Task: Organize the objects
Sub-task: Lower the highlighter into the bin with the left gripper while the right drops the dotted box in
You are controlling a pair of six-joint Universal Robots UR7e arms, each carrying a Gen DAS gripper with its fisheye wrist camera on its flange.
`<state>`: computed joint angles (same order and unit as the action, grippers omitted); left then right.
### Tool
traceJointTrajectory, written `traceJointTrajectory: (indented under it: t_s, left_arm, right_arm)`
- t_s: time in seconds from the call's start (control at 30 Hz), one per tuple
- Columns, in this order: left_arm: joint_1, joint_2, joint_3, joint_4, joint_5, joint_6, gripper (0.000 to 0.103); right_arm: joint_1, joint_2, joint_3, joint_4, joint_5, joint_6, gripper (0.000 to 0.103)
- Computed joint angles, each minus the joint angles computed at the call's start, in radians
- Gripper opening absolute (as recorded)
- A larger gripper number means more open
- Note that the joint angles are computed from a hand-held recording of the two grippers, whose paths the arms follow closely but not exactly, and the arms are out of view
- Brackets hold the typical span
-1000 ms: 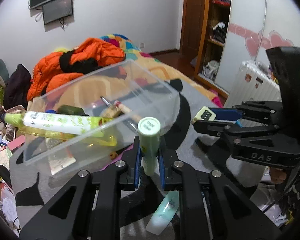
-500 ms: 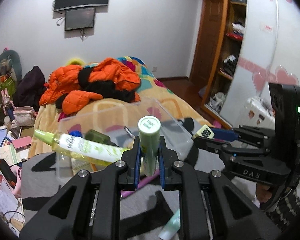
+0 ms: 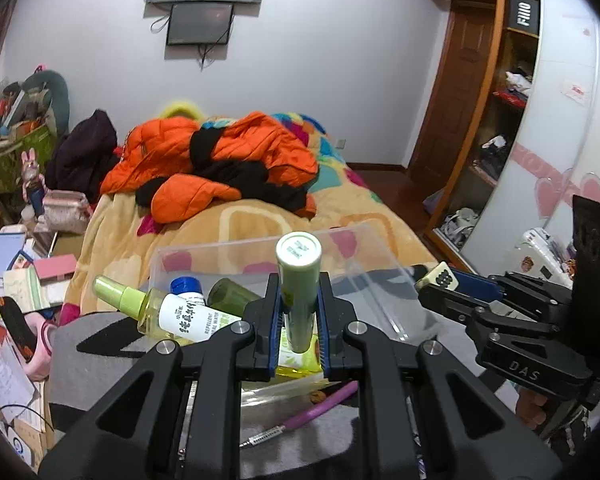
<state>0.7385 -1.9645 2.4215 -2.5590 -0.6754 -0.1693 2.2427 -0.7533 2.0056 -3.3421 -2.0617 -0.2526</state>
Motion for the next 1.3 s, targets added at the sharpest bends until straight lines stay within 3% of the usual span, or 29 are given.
traceJointTrajectory:
  t_s: [0.5,0.83,1.1,1.3]
  left_arm:
    - [0.135,0.182,-0.064,-0.116,-0.136,0.043,0.015]
    - [0.237,0.232,-0.103,-0.098,-0.201,0.014,0.015]
    - [0.232,0.232,-0.085,-0.098,-0.157,0.014,0.015]
    - [0.227,0.203,-0.078,-0.089,-0.176,0.016,0.016]
  right_arm:
    - [-0.027,0.075,-0.082,0.104,-0.009,0.014,0.032]
    - [-0.028,0.119,-0.128,0.147,-0.030,0.008,0.032]
    - [-0.023,0.158,-0.167,0.172,-0.067,-0.001,0.032]
    - [-0.019,0.166,-0.168,0.166,-0.076,-0.010,0.032]
